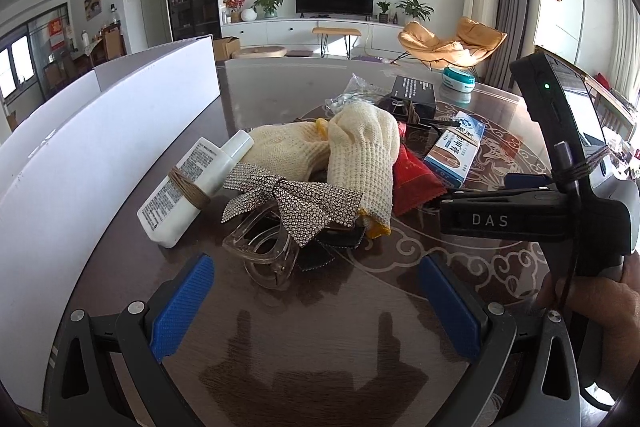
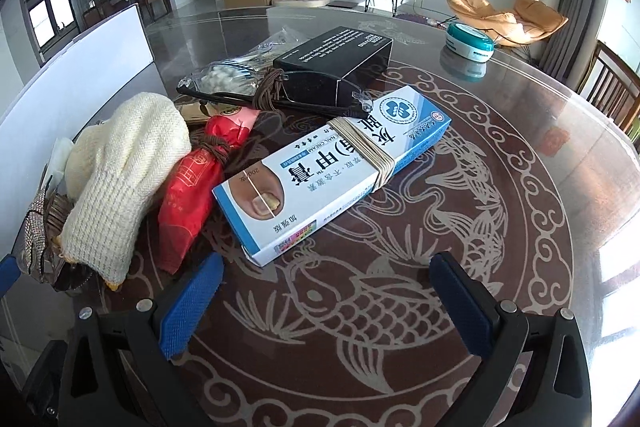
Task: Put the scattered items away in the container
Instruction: 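Reach the right gripper to the blue-white ointment box and grasp it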
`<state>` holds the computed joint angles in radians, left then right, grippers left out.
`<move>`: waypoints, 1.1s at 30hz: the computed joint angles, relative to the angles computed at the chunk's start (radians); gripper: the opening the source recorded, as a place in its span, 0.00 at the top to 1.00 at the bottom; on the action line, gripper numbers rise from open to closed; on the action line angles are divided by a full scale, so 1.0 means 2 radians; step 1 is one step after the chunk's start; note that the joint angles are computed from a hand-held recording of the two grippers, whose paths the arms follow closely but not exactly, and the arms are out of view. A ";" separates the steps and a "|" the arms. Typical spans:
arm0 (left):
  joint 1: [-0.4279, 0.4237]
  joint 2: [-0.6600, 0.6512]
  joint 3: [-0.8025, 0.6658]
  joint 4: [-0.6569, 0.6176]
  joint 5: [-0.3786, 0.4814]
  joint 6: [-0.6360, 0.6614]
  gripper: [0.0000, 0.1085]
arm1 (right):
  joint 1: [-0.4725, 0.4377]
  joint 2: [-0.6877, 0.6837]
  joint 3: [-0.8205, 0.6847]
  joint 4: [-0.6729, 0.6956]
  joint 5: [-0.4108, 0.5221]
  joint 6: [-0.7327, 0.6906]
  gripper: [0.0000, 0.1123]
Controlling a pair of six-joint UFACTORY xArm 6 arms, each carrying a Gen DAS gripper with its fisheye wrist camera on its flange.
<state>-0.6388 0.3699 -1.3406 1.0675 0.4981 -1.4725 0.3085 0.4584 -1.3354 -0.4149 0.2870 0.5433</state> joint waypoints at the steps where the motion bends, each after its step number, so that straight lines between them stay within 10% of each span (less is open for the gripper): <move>1: 0.000 0.000 0.000 -0.001 0.000 0.001 0.05 | -0.001 0.008 -0.012 -0.001 0.006 0.004 0.08; 11: 0.004 -0.001 0.003 -0.003 -0.011 -0.003 0.05 | -0.040 -0.028 0.022 -0.120 0.039 0.212 0.08; 21: 0.002 0.003 -0.002 -0.016 0.002 0.008 0.05 | -0.023 -0.038 0.047 -0.069 0.004 0.091 0.08; 33: 0.009 0.003 0.003 -0.038 -0.003 0.008 0.05 | -0.025 0.080 -0.127 -0.002 0.056 0.024 0.08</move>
<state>-0.6211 0.3753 -1.3347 0.9917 0.4913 -1.4573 0.2579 0.6186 -1.5902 -0.4190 0.3986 0.5914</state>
